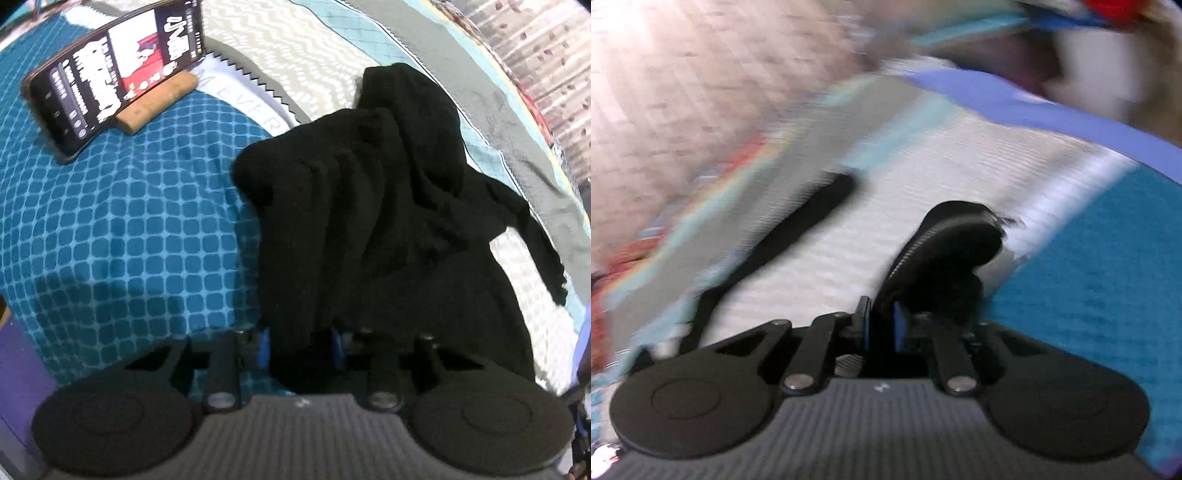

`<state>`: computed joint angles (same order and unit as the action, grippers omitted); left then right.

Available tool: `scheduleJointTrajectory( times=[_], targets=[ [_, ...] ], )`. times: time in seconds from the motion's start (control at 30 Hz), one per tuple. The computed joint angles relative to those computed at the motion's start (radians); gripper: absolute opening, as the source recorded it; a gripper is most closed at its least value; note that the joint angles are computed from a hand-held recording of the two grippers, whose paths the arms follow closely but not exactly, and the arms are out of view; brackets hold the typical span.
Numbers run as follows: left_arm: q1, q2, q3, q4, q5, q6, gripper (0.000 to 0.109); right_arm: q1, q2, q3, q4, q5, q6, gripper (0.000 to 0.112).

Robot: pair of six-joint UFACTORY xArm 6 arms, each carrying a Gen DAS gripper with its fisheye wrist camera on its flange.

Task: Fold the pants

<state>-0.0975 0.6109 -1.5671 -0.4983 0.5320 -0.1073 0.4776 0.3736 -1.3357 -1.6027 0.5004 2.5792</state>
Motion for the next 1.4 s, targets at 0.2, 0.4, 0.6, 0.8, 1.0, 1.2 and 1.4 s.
scheduleJointTrajectory(
  times=[0.2, 0.4, 0.6, 0.8, 1.0, 1.2, 1.4],
  targets=[
    [-0.010, 0.019, -0.026, 0.073, 0.016, -0.033, 0.035, 0.010, -0.041, 0.095, 0.098, 0.063, 0.042, 0.047],
    [-0.017, 0.031, -0.044, 0.088, 0.020, -0.048, 0.041, -0.006, 0.011, 0.048, 0.163, 0.023, 0.034, 0.054],
    [-0.012, 0.020, -0.027, 0.071, 0.016, -0.040, 0.040, -0.046, 0.108, -0.124, 0.352, 0.045, -0.268, 0.072],
    [-0.019, 0.007, -0.014, 0.108, 0.016, -0.056, 0.038, -0.011, 0.200, -0.294, 0.617, 0.186, -0.519, 0.076],
    [-0.023, 0.017, -0.022, 0.130, 0.010, -0.053, 0.027, -0.031, 0.274, -0.340, 0.791, 0.164, -0.612, 0.011],
    [-0.021, -0.040, 0.043, 0.043, -0.019, 0.022, 0.016, -0.013, -0.065, 0.029, 0.379, 0.186, -0.106, 0.007],
    [-0.054, -0.155, 0.171, -0.123, 0.004, 0.211, 0.017, 0.099, -0.332, 0.333, 0.377, 0.464, 0.053, 0.006]
  ],
)
